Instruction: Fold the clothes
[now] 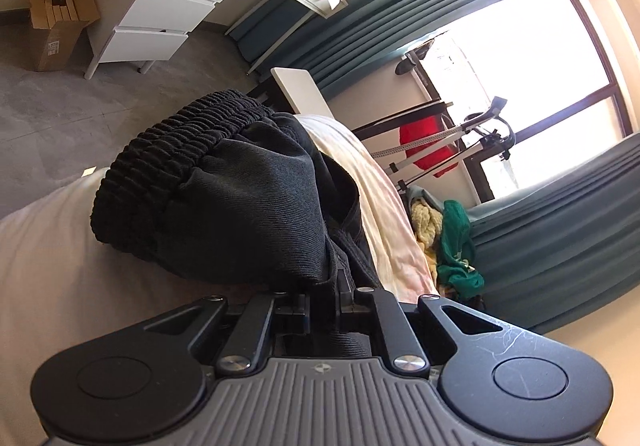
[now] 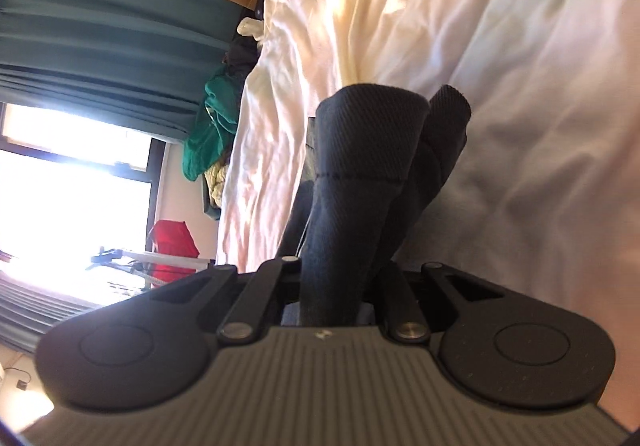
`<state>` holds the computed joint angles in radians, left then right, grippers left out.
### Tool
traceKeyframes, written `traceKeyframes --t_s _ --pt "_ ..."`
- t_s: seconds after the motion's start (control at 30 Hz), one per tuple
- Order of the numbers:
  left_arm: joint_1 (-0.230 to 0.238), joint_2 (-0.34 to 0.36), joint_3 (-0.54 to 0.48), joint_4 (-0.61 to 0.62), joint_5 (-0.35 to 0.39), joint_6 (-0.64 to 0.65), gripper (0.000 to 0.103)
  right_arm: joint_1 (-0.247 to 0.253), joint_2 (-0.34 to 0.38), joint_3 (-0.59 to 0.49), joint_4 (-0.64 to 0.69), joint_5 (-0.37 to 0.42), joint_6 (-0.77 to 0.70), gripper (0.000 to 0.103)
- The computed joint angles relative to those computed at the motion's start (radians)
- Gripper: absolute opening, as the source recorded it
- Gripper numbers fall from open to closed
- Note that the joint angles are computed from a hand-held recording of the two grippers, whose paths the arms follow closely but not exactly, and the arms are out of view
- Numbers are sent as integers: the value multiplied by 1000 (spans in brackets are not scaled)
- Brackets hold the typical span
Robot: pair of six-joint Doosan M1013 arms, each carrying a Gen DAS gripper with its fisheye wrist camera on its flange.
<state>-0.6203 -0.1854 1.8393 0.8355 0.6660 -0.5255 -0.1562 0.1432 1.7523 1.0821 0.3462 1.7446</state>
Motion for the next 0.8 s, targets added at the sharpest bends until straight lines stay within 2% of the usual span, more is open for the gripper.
traceKeyframes --t_s 0.1,0.2,0.33,0.47,0.57,0.63,0.7,0.8 --pt "-21 -35 37 -23 1 26 12 -4 -18 13 -49 9 24 11" --pt "-42 -52 55 -23 34 43 13 2 -21 17 -73 -2 26 11" --pt "-84 -48 39 26 127 109 15 3 -8 3 -183 7 80 11" --pt "-114 -49 23 -2 215 181 18 -2 -7 9 -215 23 113 12" --pt "-150 -41 -2 1 318 243 22 -5 -8 16 -198 25 107 11" --pt "-166 -29 -32 -4 392 305 29 -6 -11 23 -178 23 98 11" --pt "-189 -25 -55 6 451 363 46 -6 -17 29 -186 22 103 11" --pt "-226 -12 -89 48 499 476 53 -2 -23 30 -235 20 124 12"
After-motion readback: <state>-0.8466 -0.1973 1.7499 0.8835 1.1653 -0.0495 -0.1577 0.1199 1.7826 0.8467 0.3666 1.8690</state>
